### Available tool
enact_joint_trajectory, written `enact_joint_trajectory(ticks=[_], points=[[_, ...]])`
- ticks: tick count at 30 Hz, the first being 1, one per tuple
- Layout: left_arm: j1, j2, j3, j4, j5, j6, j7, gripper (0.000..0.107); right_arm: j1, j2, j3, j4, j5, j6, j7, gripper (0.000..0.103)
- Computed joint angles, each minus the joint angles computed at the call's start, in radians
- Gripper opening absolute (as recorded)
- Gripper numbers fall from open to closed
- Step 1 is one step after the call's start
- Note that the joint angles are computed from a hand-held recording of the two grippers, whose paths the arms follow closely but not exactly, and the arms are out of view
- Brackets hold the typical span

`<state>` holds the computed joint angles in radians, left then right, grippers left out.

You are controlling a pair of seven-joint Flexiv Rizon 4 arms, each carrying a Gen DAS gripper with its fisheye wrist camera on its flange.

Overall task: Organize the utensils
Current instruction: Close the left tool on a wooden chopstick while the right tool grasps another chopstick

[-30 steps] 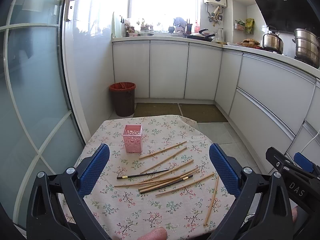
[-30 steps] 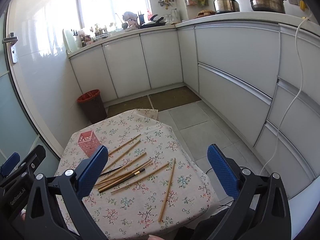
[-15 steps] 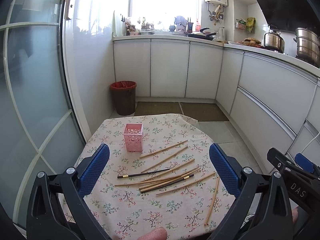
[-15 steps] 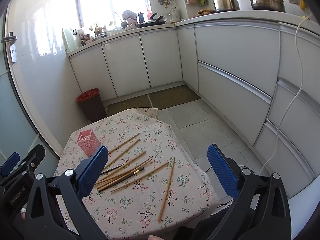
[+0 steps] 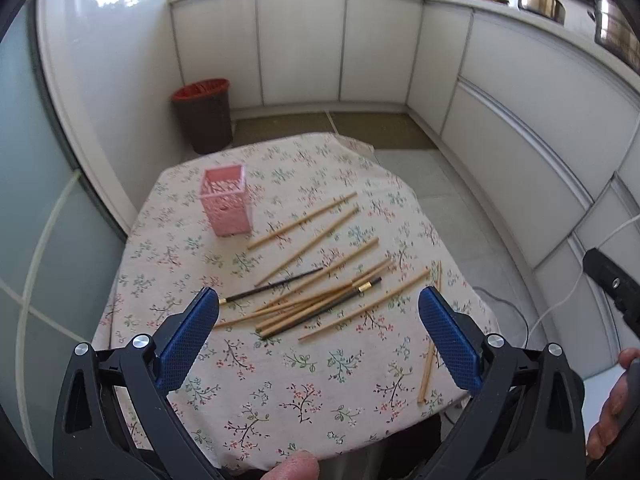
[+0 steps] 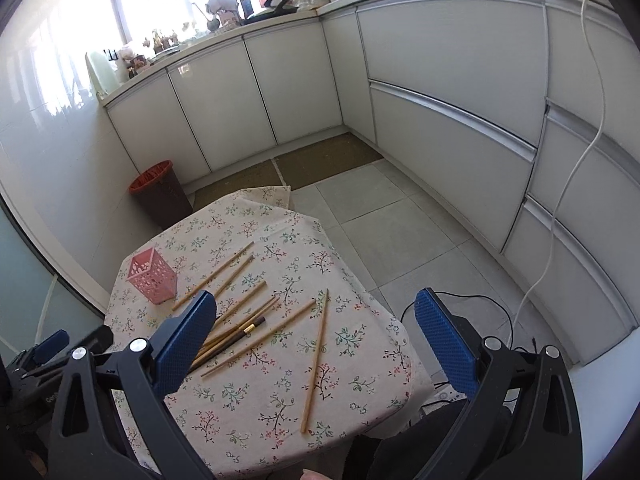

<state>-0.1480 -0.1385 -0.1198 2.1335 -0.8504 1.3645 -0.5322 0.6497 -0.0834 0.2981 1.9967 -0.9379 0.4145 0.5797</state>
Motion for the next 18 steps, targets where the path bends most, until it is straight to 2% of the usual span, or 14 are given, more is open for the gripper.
enact_joint_trajectory(ticks=[2, 4, 5, 8, 14, 18], points=[[0.002, -0.056, 0.025, -0.051, 0.149, -0.091, -0.072, 0.096, -0.018, 0.008, -0.007, 0.022, 0.017, 0.029, 0.000, 0.097], [0.001, -0.109, 0.055, -0.121, 0.327, -0.233, -0.164, 0.096, -0.039, 0.020, -0.013, 0.050, 0.031, 0.063, 0.018, 0.097], [0.008, -0.128, 0.051, -0.153, 0.370, -0.318, -0.177, 0.096, -0.050, 0.027, -0.016, 0.065, 0.038, 0.078, 0.032, 0.097], [0.022, -0.202, 0.012, -0.250, 0.431, -0.496, -0.127, 0.096, -0.088, 0.052, -0.023, 0.119, 0.053, 0.133, 0.084, 0.097], [-0.037, -0.371, -0.009, -0.447, 0.602, -0.604, -0.069, 0.094, -0.170, 0.087, -0.039, 0.228, 0.064, 0.275, 0.178, 0.097], [-0.084, -0.474, -0.004, -0.567, 0.689, -0.663, -0.036, 0.077, -0.208, 0.083, -0.048, 0.269, 0.060, 0.353, 0.198, 0.097]])
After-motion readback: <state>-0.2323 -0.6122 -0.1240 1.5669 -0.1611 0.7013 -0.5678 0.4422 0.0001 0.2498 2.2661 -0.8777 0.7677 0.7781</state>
